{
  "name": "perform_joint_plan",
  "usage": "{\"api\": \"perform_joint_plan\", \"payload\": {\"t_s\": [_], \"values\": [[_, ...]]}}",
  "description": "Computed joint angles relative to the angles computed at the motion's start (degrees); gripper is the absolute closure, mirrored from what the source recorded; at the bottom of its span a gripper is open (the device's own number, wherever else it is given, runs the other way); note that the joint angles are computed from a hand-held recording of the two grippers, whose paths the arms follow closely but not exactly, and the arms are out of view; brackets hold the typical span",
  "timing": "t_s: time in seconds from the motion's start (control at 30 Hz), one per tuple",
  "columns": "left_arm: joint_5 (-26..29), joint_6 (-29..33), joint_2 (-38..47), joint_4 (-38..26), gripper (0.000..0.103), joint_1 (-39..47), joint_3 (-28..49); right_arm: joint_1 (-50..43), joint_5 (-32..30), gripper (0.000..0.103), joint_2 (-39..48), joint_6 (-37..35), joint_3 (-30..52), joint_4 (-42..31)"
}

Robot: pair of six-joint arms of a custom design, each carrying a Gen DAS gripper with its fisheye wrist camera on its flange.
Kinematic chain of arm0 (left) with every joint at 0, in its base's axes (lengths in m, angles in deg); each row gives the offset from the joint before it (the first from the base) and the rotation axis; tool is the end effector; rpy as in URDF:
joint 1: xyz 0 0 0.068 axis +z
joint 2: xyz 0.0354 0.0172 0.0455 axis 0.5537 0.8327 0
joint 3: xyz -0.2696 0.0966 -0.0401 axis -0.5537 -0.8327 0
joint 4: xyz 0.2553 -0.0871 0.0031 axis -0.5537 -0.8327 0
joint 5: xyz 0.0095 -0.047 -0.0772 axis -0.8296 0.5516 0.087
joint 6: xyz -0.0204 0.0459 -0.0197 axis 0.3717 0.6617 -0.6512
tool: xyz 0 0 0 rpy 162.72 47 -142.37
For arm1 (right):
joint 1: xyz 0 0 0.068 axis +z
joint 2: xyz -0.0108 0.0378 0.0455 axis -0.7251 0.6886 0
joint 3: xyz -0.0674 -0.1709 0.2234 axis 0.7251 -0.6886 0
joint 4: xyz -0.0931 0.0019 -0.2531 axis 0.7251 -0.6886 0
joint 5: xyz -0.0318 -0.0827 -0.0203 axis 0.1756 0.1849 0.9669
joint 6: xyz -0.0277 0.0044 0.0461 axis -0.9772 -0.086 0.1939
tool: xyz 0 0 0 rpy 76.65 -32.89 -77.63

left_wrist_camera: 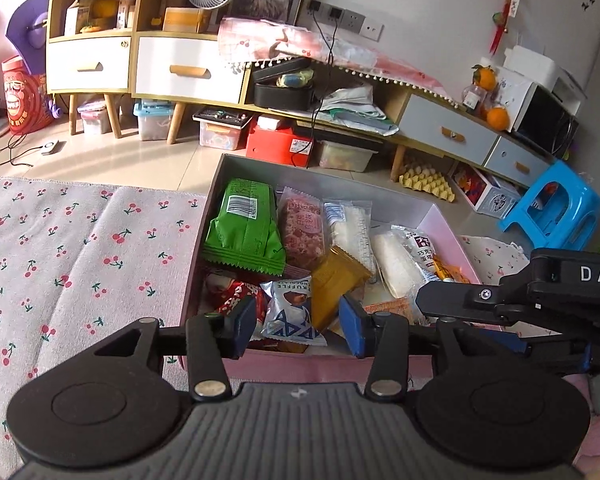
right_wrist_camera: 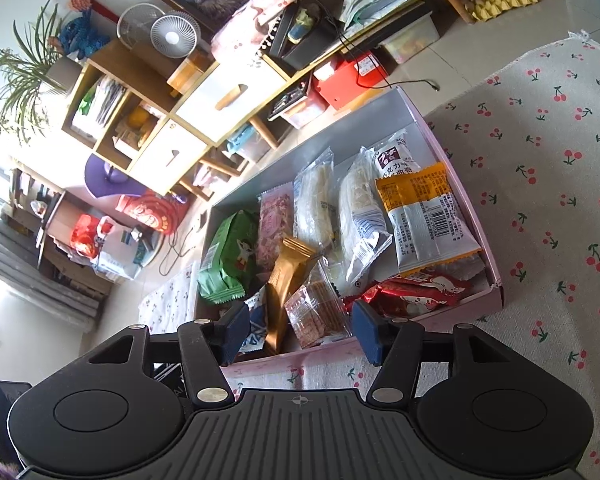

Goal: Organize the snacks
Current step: 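Open both grippers and move them back to the last snacks on the cloth, then grasp the orange-white biscuit packet with the left gripper while the right grasps the yellow packet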

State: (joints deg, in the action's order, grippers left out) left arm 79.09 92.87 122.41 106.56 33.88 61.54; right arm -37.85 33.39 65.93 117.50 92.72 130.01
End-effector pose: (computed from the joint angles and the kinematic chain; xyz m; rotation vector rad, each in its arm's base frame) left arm 0.3332 -0.0163 0.0639 0.4645 2.3007 -0.5297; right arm 0.2947 0.0491 0.0386 0.7810 2.1878 0.6916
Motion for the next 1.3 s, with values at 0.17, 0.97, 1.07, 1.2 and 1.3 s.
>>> {"api": "perform_joint_plan", "payload": {"t_s": [0.17,0.97,1.07,1.2,1.3], "values": [[0.04,0.90,-1.62,-1.09,0.049,0.57,-0.95,0.32,0.34,0.036,-2.59,-0.89,-1.57,-1.39],[-1.82,20.54,-6.34,-9.93,0.007,8.11,-6.67,11.66,9.32,0.015,-22.49,-11.19,-14.71,-15.94],[-1.55,22.57,-6.27,-10.96,0.006,9.69,-7.43,15.77,12.57,0.015,-23.05,-11.28,-16.17,-16.91],[-1.38,26.03,-6.29,-10.23,0.005,11.27,-9.32,19.69,14.71,0.015,-21.70,-10.65,-17.22,-17.20],[-0.48,29.69,-6.11,-8.10,0.004,12.65,-11.50,22.81,15.30,0.015,-19.42,-10.14,-17.88,-16.36]]}}
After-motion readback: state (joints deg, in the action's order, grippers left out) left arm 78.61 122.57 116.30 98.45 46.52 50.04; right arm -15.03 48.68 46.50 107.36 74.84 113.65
